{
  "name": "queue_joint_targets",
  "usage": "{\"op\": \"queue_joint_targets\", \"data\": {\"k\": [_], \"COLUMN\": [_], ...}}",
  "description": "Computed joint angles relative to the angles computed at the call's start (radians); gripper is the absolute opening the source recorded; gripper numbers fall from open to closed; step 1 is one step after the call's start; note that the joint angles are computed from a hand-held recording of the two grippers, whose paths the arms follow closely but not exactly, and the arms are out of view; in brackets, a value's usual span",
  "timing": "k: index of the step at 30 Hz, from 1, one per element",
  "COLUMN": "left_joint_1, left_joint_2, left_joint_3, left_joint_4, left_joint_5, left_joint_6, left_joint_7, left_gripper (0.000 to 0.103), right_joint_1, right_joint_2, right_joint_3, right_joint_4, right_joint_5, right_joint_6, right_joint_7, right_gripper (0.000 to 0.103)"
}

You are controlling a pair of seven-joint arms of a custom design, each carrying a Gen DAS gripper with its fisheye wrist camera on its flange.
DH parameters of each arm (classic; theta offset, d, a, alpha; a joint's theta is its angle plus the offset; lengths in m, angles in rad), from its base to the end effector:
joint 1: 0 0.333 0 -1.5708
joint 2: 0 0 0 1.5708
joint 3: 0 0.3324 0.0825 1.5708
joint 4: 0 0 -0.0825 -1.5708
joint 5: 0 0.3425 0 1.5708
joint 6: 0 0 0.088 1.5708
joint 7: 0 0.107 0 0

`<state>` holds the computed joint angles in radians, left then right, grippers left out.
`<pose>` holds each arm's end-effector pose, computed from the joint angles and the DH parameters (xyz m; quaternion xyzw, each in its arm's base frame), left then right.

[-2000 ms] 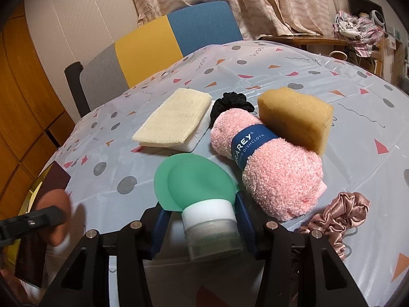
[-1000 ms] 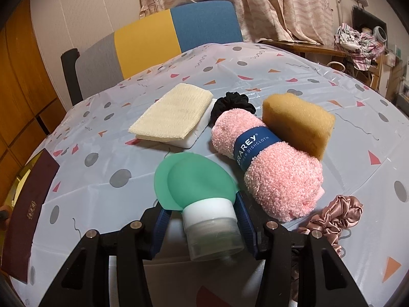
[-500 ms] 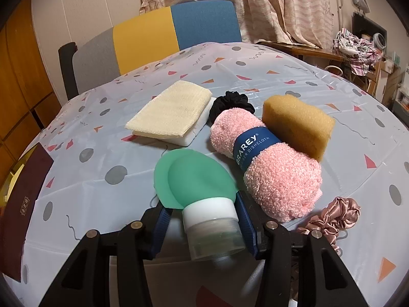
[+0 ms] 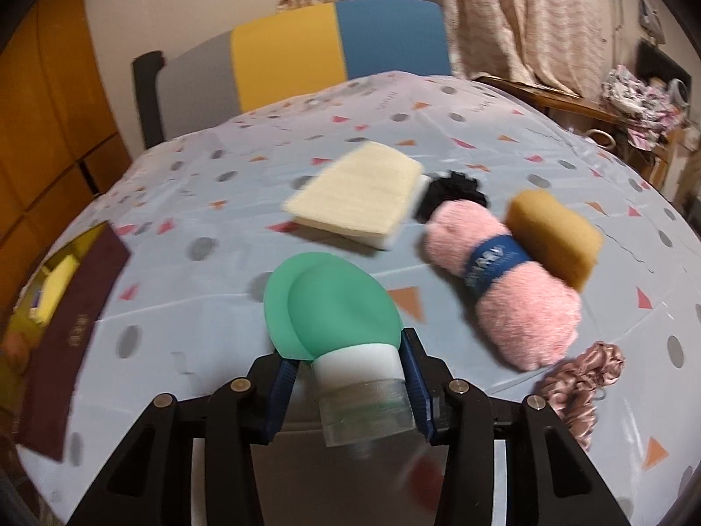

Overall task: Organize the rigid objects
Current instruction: 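Release the brown sponge in the tray with the left tool while the right tool carries the bottle there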

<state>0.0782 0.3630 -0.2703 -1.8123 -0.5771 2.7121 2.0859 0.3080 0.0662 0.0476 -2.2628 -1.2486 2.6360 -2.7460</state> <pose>0.6449 -0.0840 0.4415 -0.5962 0.7284 -0.3299 0.0720 0.4737 0.2011 0.3958 -0.4457 0.8115 -0.2861 0.2470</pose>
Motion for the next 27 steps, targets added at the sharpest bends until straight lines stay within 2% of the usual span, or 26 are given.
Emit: {"op": "queue_joint_targets", "data": {"k": [7, 10, 14, 18, 21, 27], "left_joint_1": [-0.002, -0.004, 0.002, 0.001, 0.007, 0.019], "left_joint_2": [-0.024, -0.042, -0.049, -0.06, -0.07, -0.077], "left_joint_3": [-0.024, -0.031, -0.031, -0.02, -0.015, 0.009], "left_joint_4": [-0.04, -0.069, -0.074, -0.086, -0.09, -0.083], "left_joint_5": [-0.036, -0.064, -0.111, -0.148, -0.179, -0.227], "left_joint_6": [-0.007, 0.019, 0.001, 0.005, 0.006, 0.005], "left_joint_7": [0.067, 0.117, 0.158, 0.182, 0.206, 0.217], "left_gripper": [0.048, 0.049, 0.049, 0.048, 0.049, 0.049], "right_joint_1": [0.034, 0.057, 0.097, 0.134, 0.141, 0.138], "right_joint_2": [0.048, 0.083, 0.141, 0.236, 0.334, 0.576], "right_joint_3": [0.012, 0.01, 0.0, -0.004, 0.018, 0.088], "right_joint_4": [0.103, 0.159, 0.264, 0.419, 0.571, 0.952], "right_joint_5": [0.018, 0.049, 0.084, 0.185, 0.315, 0.572], "right_joint_6": [0.054, 0.074, 0.098, 0.119, 0.099, -0.053], "right_joint_7": [-0.054, -0.098, -0.188, -0.367, -0.571, -0.983], "right_gripper": [0.046, 0.046, 0.046, 0.046, 0.046, 0.046]}}
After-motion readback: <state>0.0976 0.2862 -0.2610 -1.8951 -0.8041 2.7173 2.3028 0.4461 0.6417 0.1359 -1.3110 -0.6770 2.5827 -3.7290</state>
